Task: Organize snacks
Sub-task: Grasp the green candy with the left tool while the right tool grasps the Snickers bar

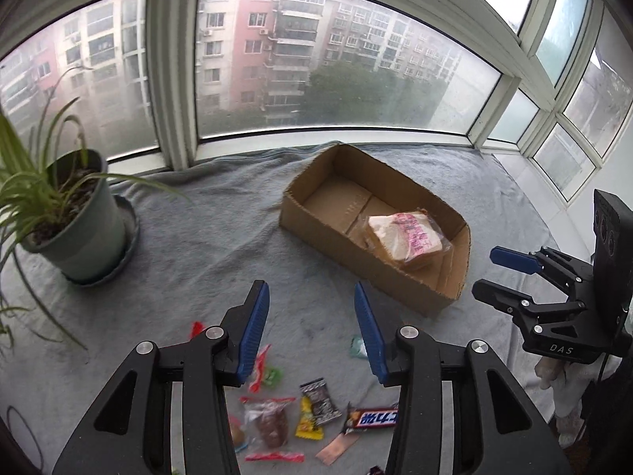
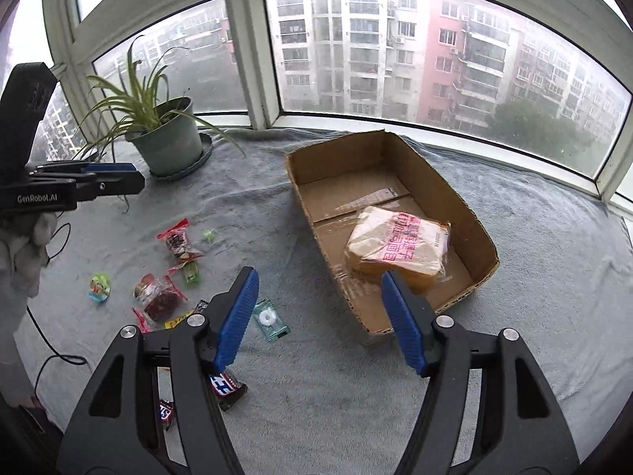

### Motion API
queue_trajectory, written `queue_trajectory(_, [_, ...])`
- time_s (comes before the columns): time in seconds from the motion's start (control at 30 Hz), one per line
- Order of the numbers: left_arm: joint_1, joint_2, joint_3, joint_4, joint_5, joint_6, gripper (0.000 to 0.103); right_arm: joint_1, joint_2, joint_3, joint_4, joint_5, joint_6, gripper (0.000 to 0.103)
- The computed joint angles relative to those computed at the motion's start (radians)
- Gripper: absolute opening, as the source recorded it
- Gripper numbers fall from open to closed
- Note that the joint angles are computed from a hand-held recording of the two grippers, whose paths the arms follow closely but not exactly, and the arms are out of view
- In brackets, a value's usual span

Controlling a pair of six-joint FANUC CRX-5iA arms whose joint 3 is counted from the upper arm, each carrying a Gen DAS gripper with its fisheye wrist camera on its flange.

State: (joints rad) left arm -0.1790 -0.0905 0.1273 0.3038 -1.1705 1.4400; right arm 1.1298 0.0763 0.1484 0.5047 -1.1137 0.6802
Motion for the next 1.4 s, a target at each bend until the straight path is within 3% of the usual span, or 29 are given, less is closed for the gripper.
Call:
queue_trajectory(0.27, [0.161,-0.178,-0.184,-0.008,-0.052,-0.022,0.043,0.079,0.031,0.009,-0.006,-0.057,0.071,0.068])
queue_trajectory(0.67, [0.323,-0.332,-0.423,-0.019,-0.103,-0.011,0.043,0.119,0.092,0.039,-0.135,-0.114,0.166,0.068])
queue_trajectory(1.17, [0.236,-0.327,-0.463,-0.185,-0.072,0.038,0.043,0.105,0.178,0.104,-0.207,-0.153,0.266,0.068])
queue_trajectory(1.4, [0.220,-0.336,-0.467,-0.208,-0.058,0.038,0.043,0.091,0.218,0.143,-0.226,-0.174,0.310,0.066])
